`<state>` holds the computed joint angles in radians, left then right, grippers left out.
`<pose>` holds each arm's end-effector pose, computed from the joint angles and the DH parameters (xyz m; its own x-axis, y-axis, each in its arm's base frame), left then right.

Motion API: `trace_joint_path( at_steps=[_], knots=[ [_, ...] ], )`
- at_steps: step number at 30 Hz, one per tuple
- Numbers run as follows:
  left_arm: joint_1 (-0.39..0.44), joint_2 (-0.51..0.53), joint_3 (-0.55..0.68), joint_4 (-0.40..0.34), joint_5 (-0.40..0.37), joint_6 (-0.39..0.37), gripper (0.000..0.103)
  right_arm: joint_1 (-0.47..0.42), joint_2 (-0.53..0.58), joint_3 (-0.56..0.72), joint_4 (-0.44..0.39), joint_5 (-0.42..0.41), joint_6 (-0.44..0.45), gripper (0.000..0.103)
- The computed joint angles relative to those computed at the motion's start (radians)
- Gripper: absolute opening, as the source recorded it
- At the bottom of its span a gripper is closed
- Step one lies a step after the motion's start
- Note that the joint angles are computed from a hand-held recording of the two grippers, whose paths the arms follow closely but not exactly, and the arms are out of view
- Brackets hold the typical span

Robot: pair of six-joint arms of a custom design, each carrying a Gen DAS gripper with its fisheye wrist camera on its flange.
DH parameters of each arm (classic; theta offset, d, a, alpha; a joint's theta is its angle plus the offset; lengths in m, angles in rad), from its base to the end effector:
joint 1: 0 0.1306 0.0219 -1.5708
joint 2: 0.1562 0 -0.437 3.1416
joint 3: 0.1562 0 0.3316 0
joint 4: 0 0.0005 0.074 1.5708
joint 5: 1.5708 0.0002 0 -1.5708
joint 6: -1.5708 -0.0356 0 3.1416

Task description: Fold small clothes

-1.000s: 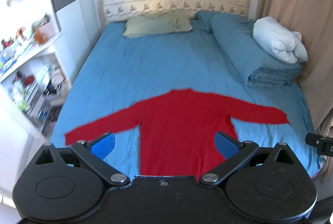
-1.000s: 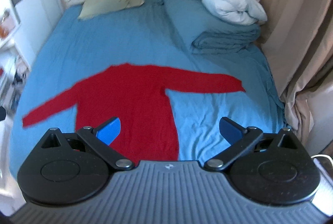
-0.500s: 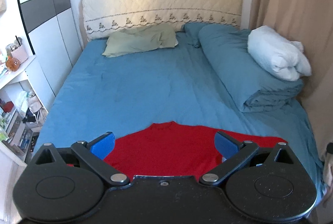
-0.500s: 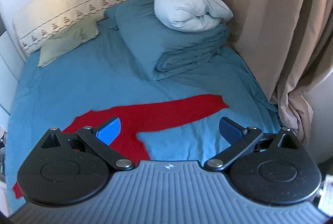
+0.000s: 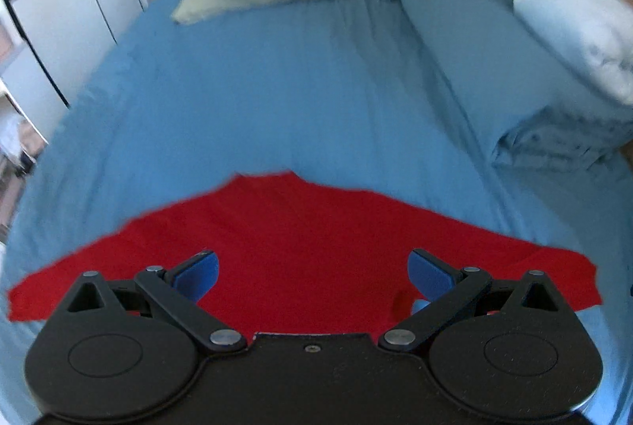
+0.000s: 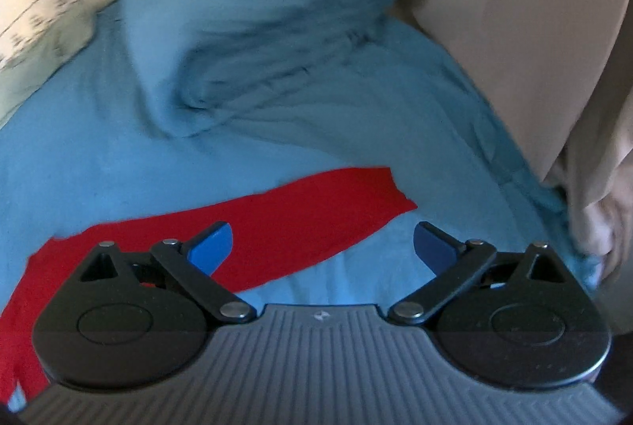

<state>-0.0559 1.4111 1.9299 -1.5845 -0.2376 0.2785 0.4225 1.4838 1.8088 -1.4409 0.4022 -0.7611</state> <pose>0.3606 -0.0123 0.6369 -0.8238 -0.2215 -0.5219 -0.2973 0.9526 0.0650 0.3827 0.1562 0.5764 -0.7453 0.3608 -0.5607 0.4055 0.9128 0.0484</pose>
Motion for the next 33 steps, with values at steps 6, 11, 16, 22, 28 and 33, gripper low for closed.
trace_joint_path(
  at_steps=[6, 11, 16, 22, 28, 33],
  knots=[
    [-0.03, 0.083, -0.246, 0.242, 0.047, 0.035, 0.103, -0.115, 0.011, -0.335, 0.331, -0.031, -0.025, 0.094],
    [-0.032, 0.154, -0.361, 0.385, 0.051, 0.032, 0.102, -0.193, 0.041, -0.51, 0.545, -0.047, -0.084, 0.08],
    [-0.032, 0.214, -0.416, 0.472, 0.019, 0.008, 0.102, -0.237, 0.038, -0.623, 0.745, -0.069, -0.106, 0.067],
    [-0.022, 0.251, -0.456, 0.535, 0.03, 0.022, 0.103, -0.239, 0.047, -0.632, 0.789, -0.042, -0.028, 0.025],
    [-0.015, 0.247, -0.477, 0.574, 0.052, -0.008, 0.103, -0.176, 0.052, -0.542, 0.756, 0.026, 0.028, 0.022],
    [0.02, 0.252, -0.453, 0.554, 0.121, -0.048, 0.103, -0.077, 0.061, -0.426, 0.757, 0.044, 0.051, 0.022]
  ],
)
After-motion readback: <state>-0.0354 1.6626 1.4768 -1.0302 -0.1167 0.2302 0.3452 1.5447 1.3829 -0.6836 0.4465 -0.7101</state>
